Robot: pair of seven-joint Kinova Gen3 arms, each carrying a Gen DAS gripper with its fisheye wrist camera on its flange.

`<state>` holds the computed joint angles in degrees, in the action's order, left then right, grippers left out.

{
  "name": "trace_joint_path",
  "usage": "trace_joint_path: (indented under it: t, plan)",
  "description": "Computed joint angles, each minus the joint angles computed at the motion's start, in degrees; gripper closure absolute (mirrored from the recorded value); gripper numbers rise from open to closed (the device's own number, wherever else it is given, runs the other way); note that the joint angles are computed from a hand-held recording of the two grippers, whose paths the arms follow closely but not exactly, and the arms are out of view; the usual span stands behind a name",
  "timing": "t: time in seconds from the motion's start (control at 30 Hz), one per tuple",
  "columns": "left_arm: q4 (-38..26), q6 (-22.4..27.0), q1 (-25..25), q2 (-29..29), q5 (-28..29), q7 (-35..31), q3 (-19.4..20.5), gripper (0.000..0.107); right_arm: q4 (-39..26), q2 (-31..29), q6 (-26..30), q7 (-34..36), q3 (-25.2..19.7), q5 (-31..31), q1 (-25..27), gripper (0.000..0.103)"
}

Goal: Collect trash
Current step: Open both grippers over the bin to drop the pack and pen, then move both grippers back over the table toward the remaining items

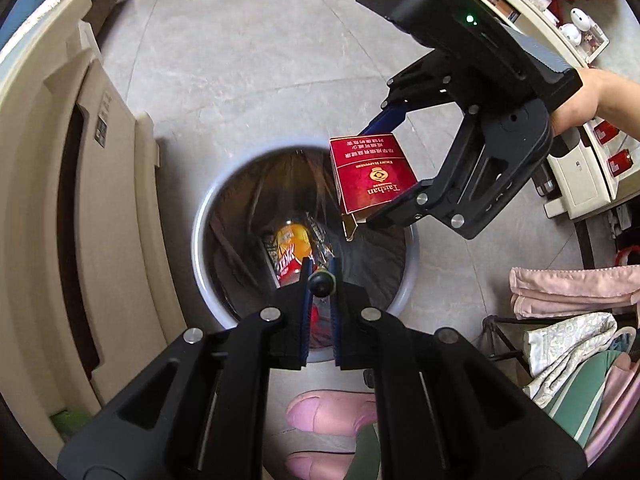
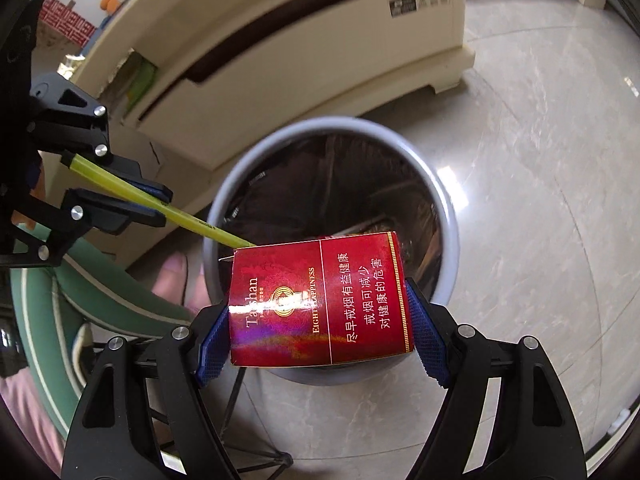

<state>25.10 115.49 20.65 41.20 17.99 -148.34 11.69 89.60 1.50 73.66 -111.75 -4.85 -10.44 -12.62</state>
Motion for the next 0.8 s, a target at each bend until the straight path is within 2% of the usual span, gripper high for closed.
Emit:
trace_joint_path:
  t: [0.1,0.17,0.23,0.3,0.33,0.37,0.43,0.47,0.53,0.67,0.8]
  plan:
    - [1.35,-0.49,0.52,0.18,-0.76,-0.58,-0.28,0.101,1.57,0.41,-1.19,0.12,0.18,-0.81,0.24,0.026]
    - [2.87,-1.71,0.73,-0.17,-1.29,-1.15,-0.52,0.095,1.57,1.06,-0.82,-0.50,0.11,-0.41,0.12,0.023]
    - [4.22,-2.36,0.53,-0.41,-1.23,-1.15,-0.42,0.094,1.55,1.72,-0.43,-0.56,0.22,-0.68,0.25,0.023]
    - [5.24,-2.91,0.36,-0.59,-1.28,-1.25,-0.35,0.088,1.34,2.20,0.04,-0.94,0.18,-0.25,0.14,0.022]
    - [5.79,-3.32,0.28,-0.77,-1.32,-1.23,-0.36,0.079,1.47,2.28,-0.01,-0.77,0.24,-0.24,0.22,0.020]
    - [6.06,-3.42,0.11,-0.79,-1.20,-1.15,-0.27,0.075,1.45,2.38,0.09,-0.73,0.25,-0.27,0.25,0.020]
    - [6.55,-3.85,-0.08,-1.00,-1.20,-1.30,-0.20,0.073,1.46,2.50,0.12,-0.77,0.36,-0.40,0.40,0.015]
    - [6.57,-3.83,-0.28,-0.98,-1.10,-1.27,-0.14,0.067,1.56,2.34,0.01,-1.12,0.27,-0.10,0.27,0.015]
    - [5.95,-3.37,-0.71,-0.68,-0.84,-0.90,-0.05,0.062,1.51,2.34,0.18,-0.95,0.28,-0.14,0.31,0.015]
    - [3.94,-2.18,-1.74,0.05,-0.06,-0.76,0.20,0.057,0.71,3.15,1.23,-0.27,0.18,0.42,0.17,0.014]
    - [1.06,-0.98,-3.03,1.00,1.44,0.92,0.45,0.056,-0.13,3.24,1.41,0.05,0.00,0.92,-0.20,0.013]
